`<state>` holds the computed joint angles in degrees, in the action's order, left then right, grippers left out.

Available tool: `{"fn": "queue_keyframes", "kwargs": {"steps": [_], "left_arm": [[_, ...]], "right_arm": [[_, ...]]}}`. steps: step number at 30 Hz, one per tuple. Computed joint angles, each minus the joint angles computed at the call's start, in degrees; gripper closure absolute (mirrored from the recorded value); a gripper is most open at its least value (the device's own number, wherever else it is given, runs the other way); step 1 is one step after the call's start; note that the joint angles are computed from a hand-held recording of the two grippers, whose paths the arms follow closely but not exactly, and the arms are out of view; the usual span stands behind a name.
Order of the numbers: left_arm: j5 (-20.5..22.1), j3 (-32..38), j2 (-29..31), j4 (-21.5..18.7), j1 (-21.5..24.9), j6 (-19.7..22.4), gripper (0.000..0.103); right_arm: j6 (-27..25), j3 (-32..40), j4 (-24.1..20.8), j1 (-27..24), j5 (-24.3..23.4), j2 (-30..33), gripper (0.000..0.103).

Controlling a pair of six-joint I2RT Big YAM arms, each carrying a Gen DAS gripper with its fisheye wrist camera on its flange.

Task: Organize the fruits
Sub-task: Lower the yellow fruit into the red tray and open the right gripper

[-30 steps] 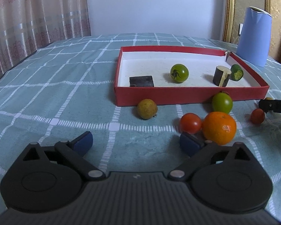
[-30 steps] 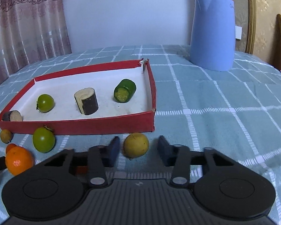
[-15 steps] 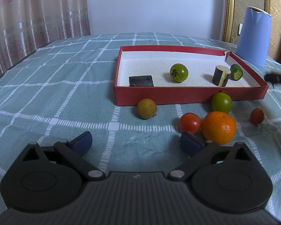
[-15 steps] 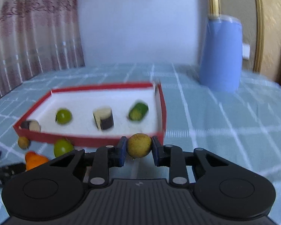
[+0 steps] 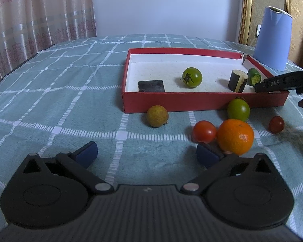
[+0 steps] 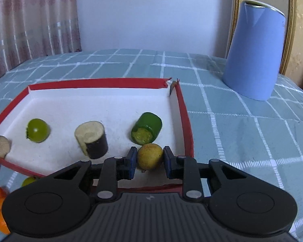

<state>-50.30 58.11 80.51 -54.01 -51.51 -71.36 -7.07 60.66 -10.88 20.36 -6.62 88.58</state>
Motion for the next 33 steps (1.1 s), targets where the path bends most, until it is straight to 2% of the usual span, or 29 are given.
{"fn": "queue_keyframes", "kwargs": {"steps": [5, 8, 10, 11, 12, 16, 19, 25, 28, 33], "left_arm": [[-0.01, -0.01, -0.02, -0.02, 0.0, 0.0, 0.0], [0.0, 0.01, -0.01, -0.02, 0.0, 0.01, 0.0], [0.0, 0.01, -0.01, -0.02, 0.0, 0.01, 0.0], [-0.02, 0.01, -0.01, -0.08, 0.0, 0.01, 0.0], [-0.01, -0.01, -0.04, -0.04, 0.0, 0.03, 0.0], [0.0, -0.01, -0.05, -0.04, 0.0, 0.04, 0.0], [0.0, 0.01, -0.03, -0.04, 0.0, 0.01, 0.0], [-0.21, -0.01, -0.07, -0.26, -0.03, -0.34, 0.0], [-1.85, 1.63, 1.38, -4.23, -0.23, -3.01, 0.0], [-3.29, 2.96, 2.27, -5.57, 0.95, -2.82, 0.0]], "right_arm": [[-0.87, -0.9, 1.34, 0.24, 0.54, -0.3, 0.075], [-0.7, -0.73, 0.27, 0.06, -0.24, -0.78, 0.071], [-0.38, -2.3, 1.72, -0.28, -0.93, -2.52, 0.054], [-0.2, -3.86, 3.58, -0.69, -1.93, -3.88, 0.036], [-0.3, -5.17, 4.7, -1.31, -4.01, -5.16, 0.031], [-1.37, -10.6, 7.05, -3.28, -5.82, -10.62, 0.03], [-1.03, -13.4, 6.63, -5.6, -7.0, -12.94, 0.03], [1.68, -14.8, 5.97, -9.19, -7.03, -11.82, 0.029], [3.99, -13.56, 4.46, -10.48, -8.62, -10.33, 0.03], [4.38, -13.91, 5.32, -10.76, -9.34, -10.05, 0.028]]}}
